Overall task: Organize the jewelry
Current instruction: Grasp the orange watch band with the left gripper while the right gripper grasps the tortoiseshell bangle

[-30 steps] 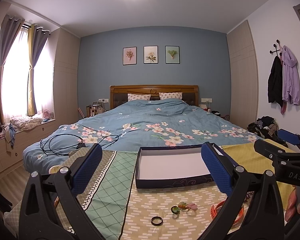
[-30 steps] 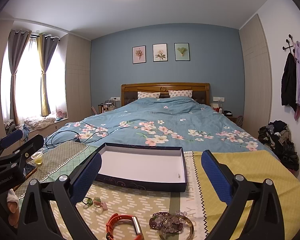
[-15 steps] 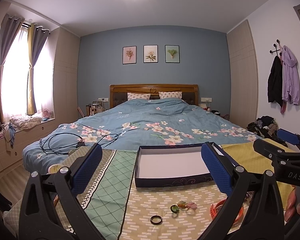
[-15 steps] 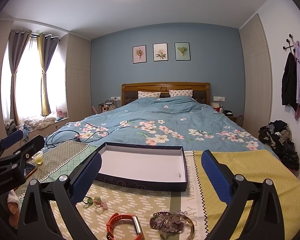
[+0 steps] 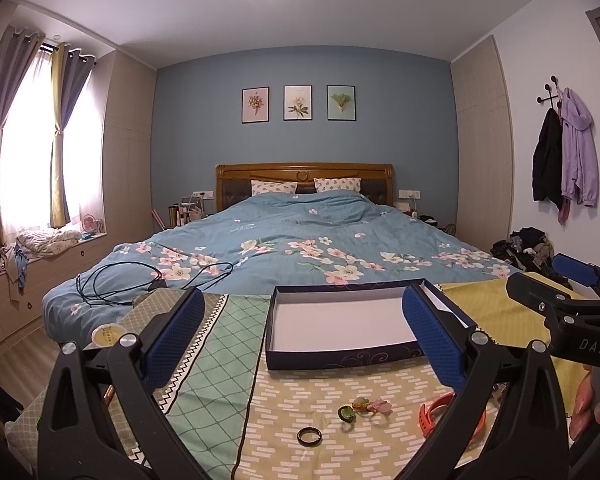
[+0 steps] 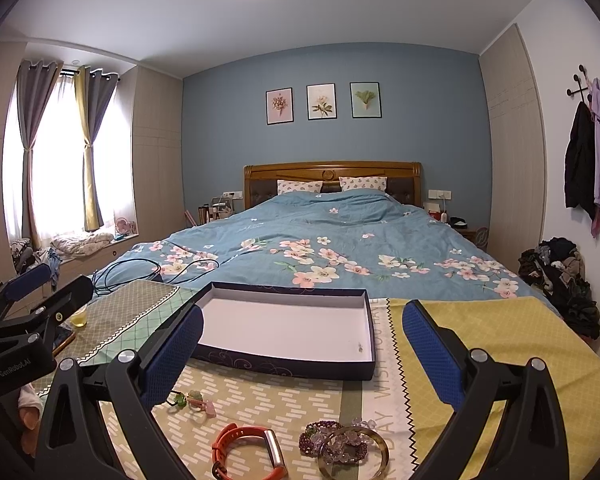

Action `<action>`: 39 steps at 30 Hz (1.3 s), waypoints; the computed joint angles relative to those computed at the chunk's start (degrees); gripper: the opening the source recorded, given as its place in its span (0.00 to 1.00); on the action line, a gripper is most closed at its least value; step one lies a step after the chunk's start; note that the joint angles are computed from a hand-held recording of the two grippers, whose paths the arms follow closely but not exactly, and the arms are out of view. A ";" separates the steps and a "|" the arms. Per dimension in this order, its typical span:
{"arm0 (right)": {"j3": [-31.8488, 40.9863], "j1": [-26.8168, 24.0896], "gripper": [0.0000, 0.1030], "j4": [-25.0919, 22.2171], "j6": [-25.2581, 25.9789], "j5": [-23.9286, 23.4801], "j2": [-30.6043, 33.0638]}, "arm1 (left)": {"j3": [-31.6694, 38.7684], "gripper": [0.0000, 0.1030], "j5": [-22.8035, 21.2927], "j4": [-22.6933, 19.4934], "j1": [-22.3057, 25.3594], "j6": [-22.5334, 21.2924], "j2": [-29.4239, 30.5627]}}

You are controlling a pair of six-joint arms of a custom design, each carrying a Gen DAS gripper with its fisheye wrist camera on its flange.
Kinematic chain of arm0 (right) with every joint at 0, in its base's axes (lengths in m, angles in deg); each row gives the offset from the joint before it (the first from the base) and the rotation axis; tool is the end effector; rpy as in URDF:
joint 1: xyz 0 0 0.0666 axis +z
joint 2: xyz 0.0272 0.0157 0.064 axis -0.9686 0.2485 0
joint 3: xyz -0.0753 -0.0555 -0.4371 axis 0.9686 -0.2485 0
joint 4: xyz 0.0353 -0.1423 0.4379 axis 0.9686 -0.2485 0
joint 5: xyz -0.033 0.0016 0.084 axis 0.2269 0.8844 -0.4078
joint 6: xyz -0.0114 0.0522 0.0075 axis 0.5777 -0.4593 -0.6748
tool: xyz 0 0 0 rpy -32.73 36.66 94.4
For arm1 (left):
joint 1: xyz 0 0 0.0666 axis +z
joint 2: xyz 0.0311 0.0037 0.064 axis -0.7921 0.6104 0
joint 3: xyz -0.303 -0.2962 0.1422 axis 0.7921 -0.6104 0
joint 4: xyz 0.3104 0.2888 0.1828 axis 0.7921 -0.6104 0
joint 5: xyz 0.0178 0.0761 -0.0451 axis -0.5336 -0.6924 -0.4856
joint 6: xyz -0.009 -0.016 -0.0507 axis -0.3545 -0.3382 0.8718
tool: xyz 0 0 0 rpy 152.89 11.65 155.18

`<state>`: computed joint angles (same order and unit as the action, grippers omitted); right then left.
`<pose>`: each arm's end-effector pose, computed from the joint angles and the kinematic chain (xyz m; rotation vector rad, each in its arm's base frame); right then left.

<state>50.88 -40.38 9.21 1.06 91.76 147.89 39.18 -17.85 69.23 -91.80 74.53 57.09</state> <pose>0.3357 0.2034 0.5776 0.2960 1.7946 -0.1710 0.3716 -0.2951 0.5871 0.4025 1.6974 -0.3156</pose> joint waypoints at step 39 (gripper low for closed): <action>-2.46 -17.35 0.11 -28.27 -13.55 -36.75 -1.49 | 21.10 0.40 27.98 -40.53 -2.12 -16.63 22.96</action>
